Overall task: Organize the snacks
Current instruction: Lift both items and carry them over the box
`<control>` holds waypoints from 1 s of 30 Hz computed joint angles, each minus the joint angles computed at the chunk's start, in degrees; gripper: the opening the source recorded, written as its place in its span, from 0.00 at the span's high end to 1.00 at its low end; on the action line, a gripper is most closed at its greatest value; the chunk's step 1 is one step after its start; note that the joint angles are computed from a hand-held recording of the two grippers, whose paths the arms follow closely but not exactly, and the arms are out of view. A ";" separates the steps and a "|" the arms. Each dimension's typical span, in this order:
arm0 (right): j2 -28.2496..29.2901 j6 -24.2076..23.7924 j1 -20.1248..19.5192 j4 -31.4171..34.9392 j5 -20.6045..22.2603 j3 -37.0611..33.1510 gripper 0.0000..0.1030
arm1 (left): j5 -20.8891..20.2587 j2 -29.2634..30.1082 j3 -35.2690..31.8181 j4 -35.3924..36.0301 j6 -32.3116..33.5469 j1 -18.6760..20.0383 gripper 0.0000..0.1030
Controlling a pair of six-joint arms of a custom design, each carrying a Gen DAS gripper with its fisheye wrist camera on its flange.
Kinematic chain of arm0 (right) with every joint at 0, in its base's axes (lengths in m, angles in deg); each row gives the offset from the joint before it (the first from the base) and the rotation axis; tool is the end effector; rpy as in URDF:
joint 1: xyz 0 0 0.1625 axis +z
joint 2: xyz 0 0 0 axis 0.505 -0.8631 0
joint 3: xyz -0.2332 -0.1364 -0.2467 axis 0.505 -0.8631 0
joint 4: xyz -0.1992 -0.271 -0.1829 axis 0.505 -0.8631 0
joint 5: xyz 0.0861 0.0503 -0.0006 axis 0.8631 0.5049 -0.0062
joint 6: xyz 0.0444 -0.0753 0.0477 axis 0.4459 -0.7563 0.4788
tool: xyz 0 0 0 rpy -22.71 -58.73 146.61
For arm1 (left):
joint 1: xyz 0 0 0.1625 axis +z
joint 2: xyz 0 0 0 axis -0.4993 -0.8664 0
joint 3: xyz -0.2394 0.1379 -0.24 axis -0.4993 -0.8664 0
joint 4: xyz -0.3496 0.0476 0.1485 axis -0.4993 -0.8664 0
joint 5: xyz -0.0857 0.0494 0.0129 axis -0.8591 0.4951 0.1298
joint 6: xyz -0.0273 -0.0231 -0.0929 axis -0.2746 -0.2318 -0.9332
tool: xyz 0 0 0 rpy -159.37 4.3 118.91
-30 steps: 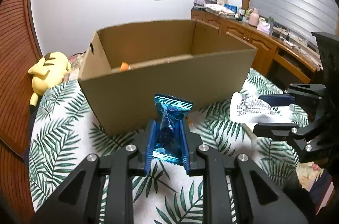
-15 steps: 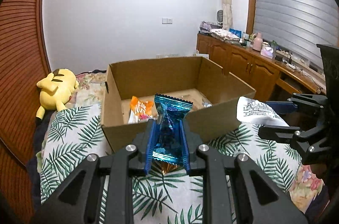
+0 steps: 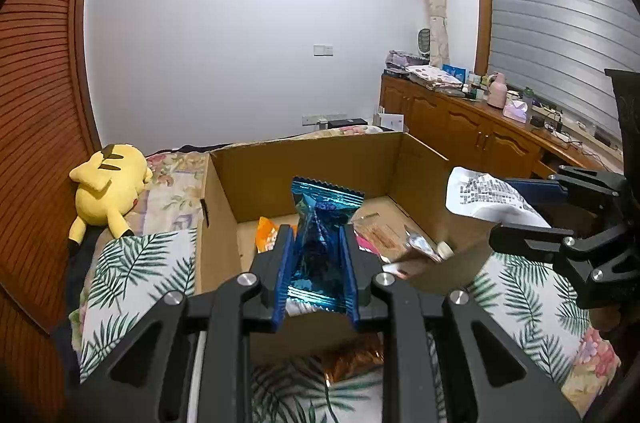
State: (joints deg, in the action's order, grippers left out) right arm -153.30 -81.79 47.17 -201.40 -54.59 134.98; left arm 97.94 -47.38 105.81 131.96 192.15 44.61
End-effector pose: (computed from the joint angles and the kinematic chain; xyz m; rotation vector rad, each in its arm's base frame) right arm 0.0637 -0.3830 0.4162 1.2894 -2.3176 0.8391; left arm -0.4850 -0.3558 -0.0383 0.6424 2.2052 -1.1726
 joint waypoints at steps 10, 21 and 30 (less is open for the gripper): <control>10.94 1.07 0.69 -5.30 -1.56 -4.99 0.42 | 1.40 3.12 -7.46 -2.60 9.03 5.60 0.80; 18.17 3.39 -0.20 -9.17 -4.35 -7.75 0.42 | 3.54 7.24 -14.05 -1.33 10.64 8.30 0.80; 18.68 5.40 -0.33 -6.68 -3.88 -9.26 0.41 | 3.56 8.37 -15.96 0.17 9.70 8.37 0.76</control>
State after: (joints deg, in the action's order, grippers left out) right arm -134.63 -76.39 46.83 -208.09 -58.46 125.72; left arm 101.50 -39.00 89.86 132.13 201.85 52.98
